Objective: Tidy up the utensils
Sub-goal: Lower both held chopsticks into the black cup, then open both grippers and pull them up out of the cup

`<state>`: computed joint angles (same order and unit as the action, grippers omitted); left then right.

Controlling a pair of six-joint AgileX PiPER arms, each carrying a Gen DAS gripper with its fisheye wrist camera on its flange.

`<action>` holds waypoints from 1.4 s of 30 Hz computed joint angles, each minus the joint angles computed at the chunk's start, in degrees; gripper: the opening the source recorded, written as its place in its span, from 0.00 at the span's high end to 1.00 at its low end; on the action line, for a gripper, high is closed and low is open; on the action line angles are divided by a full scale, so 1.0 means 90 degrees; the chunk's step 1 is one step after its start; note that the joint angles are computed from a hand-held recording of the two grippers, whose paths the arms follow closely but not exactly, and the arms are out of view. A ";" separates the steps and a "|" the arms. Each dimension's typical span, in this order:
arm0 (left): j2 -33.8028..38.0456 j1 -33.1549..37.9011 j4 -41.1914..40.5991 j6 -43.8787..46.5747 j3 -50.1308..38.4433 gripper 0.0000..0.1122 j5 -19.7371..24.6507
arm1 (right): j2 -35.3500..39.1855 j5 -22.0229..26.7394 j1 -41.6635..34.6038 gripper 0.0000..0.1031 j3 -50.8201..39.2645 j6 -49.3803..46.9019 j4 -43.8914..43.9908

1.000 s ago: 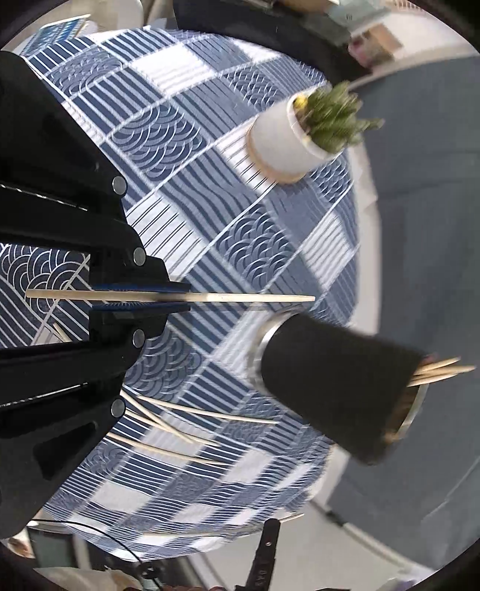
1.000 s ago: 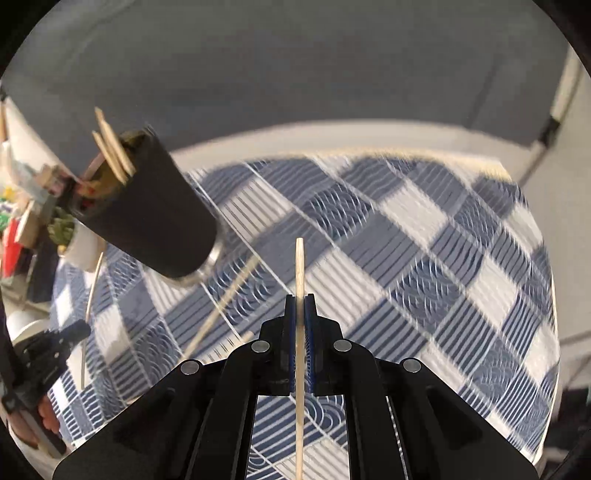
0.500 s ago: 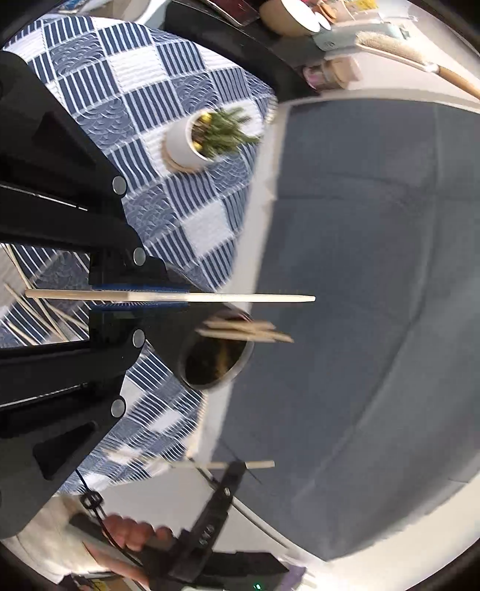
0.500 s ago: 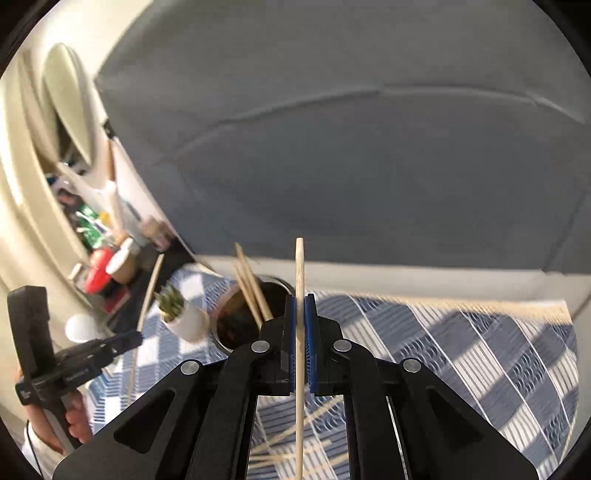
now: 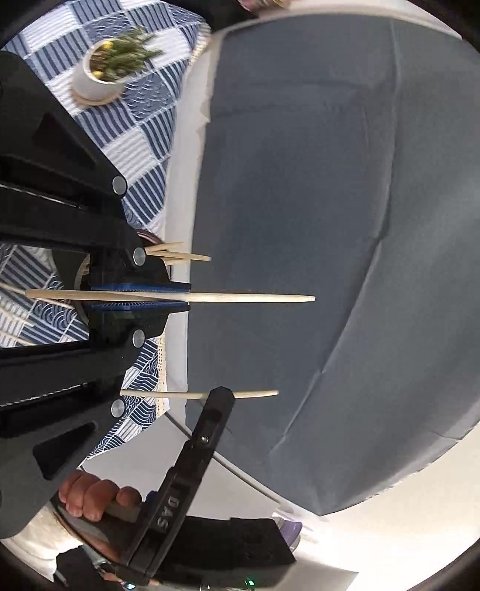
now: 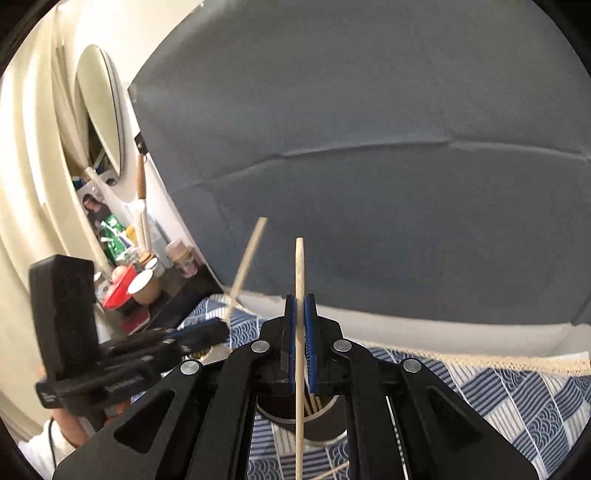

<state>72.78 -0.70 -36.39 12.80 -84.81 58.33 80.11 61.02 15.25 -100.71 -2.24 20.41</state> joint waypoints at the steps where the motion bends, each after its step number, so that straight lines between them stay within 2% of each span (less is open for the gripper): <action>1: 0.0126 0.0032 -0.0155 0.0146 -0.0051 0.96 -0.0018 | 0.0039 -0.0097 0.0059 0.95 -0.0019 0.0018 -0.0076; 9: 0.0860 0.0391 -0.1796 0.1773 0.0040 0.96 -0.0394 | 0.0353 -0.1225 0.0487 0.95 -0.0051 0.0325 -0.0717; 13: 0.1072 0.0614 -0.2742 0.2568 0.0458 0.96 -0.0356 | 0.0333 -0.1827 0.0542 0.95 0.0385 0.0493 -0.0848; 17: 0.0962 0.0711 -0.3381 0.3699 0.1161 0.96 -0.0640 | 0.0159 -0.2337 0.0528 0.95 0.1082 0.0312 -0.0621; 21: 0.0701 0.0762 -0.3837 0.4509 0.1841 0.96 -0.0807 | 0.0051 -0.2353 0.0792 0.95 0.1461 0.0555 -0.1170; 23: 0.0564 0.0671 -0.3730 0.4611 0.1995 0.96 -0.0957 | 0.0002 -0.2242 0.0824 0.95 0.1550 0.0613 -0.1201; 26: 0.0394 0.0809 -0.3591 0.4545 0.2091 0.96 -0.0776 | -0.0011 -0.2031 0.0856 0.95 0.1612 0.0664 -0.1264; 30: 0.0202 0.0853 -0.3243 0.4235 0.2094 0.96 -0.0691 | 0.0016 -0.1932 0.0772 0.95 0.1734 0.0313 -0.0885; 35: -0.0115 0.0593 -0.2583 0.3638 0.2134 0.95 -0.0993 | 0.0079 -0.1861 0.0756 0.95 0.1816 -0.0141 -0.0550; 37: -0.0272 0.0376 -0.2060 0.3152 0.2127 0.96 -0.1190 | 0.0104 -0.1792 0.0758 0.95 0.1829 -0.0270 -0.0476; 42: -0.0508 -0.0046 -0.0872 0.2372 0.2069 0.95 -0.1281 | -0.0015 -0.1662 0.0604 0.93 0.2000 -0.0693 -0.0188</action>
